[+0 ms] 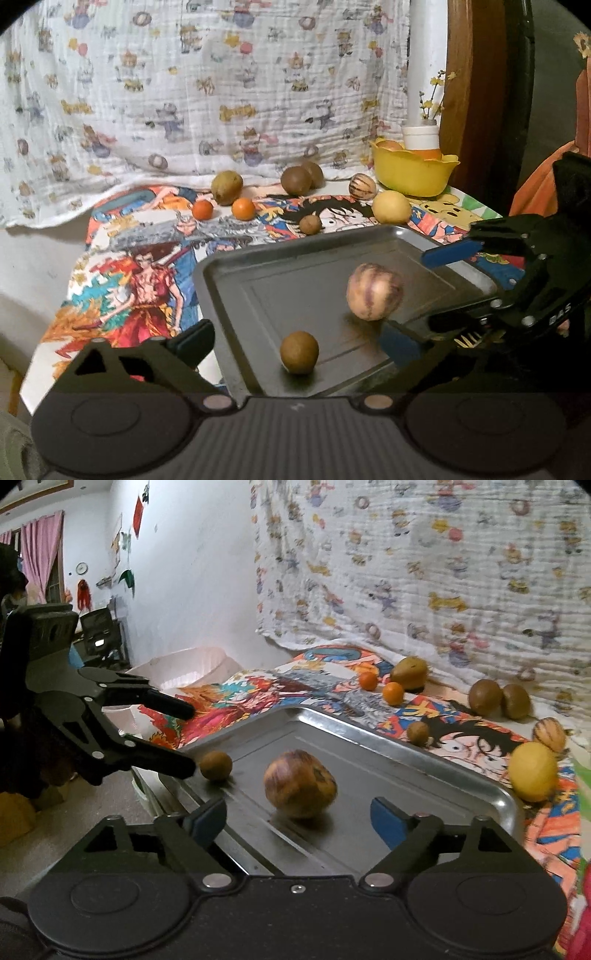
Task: Organize fruits
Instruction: 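Open the right tool to drop the pepino on the tray while the left tool releases the brown fruit, then grasp the yellow lemon with the right tool while the left tool grasps another small brown fruit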
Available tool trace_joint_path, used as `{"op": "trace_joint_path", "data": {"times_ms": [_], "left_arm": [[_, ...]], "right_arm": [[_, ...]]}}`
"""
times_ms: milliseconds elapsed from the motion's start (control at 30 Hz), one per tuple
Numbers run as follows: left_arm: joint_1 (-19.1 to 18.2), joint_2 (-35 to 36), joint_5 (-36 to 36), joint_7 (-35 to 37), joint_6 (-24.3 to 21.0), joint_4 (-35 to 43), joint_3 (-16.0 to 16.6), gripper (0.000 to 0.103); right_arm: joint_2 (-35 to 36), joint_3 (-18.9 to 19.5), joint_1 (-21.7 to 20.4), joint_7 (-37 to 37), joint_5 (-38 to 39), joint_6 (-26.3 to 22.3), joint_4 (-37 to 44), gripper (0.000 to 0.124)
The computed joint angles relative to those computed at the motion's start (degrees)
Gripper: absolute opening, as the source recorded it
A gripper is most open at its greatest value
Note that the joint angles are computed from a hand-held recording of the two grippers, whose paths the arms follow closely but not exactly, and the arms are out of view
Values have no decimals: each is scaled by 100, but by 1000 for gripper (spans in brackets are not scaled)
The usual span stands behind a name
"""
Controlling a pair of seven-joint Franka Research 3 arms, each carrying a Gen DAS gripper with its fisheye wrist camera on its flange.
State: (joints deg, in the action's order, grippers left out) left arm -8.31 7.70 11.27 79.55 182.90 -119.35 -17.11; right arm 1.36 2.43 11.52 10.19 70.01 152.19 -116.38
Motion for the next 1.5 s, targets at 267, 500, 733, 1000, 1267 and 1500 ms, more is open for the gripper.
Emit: {"op": "trace_joint_path", "data": {"times_ms": [267,500,733,1000,1267,1500], "left_arm": [[-673,-138,1050,-801,-44,-46,759,102],[-518,-181,1165,-691,-223,4,513,102],[-368,-9,574,-10,-730,425,209,102],[-390,608,-25,613,-1488,1497,117,102],[-656,1521,196,610,-2026,2973,274,102],[-974,2775,128,428,-2794,4921,403,102]], "right_arm": [[-310,-102,-13,23,91,203,-312,98],[-460,-179,20,-46,165,476,-486,101],[-342,-247,-47,-57,196,639,-354,102],[62,-218,-230,91,53,981,147,102],[869,-70,-501,1233,-715,1396,1009,102],[1637,-72,-568,2877,-2110,1534,1756,102]]}}
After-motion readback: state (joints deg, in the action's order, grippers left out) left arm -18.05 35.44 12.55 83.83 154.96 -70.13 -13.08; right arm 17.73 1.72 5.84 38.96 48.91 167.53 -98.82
